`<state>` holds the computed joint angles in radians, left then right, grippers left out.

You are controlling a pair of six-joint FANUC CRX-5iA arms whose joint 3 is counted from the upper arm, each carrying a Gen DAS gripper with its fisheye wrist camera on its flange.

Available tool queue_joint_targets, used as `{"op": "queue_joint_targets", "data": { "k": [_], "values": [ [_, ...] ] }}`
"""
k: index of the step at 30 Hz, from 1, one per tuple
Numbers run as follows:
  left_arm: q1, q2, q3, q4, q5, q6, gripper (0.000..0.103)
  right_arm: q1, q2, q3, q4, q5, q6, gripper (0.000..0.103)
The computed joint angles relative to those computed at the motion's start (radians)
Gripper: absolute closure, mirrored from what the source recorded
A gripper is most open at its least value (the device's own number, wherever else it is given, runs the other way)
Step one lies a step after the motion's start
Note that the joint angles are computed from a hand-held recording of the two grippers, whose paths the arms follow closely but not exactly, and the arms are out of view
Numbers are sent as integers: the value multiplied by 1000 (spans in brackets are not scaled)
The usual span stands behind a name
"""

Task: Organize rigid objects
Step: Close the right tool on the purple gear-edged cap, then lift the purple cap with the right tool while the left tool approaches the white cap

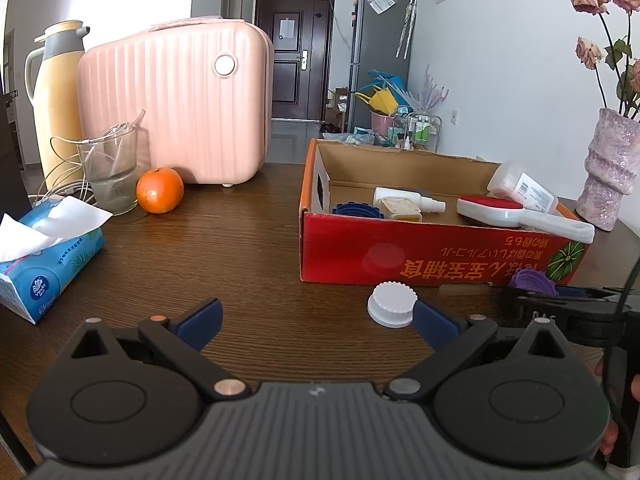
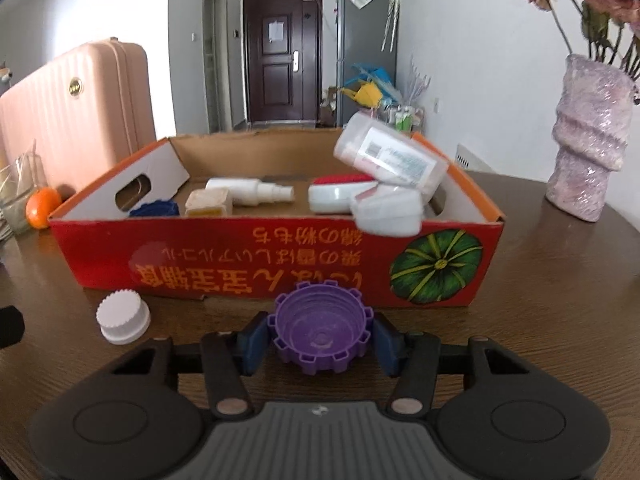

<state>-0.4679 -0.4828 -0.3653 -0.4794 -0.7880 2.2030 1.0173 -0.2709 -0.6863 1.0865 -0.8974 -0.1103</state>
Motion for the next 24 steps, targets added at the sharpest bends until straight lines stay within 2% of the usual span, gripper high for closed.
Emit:
{"op": "queue_joint_targets", "data": {
  "k": [12,24],
  "values": [
    [4,-1,-1,4,0,0,0,53,-86,-74,79,-47,-69,50],
    [1,0,1,-3,-3,7,0,119,-181,-139,92,-137,-109,50]
  ]
}}
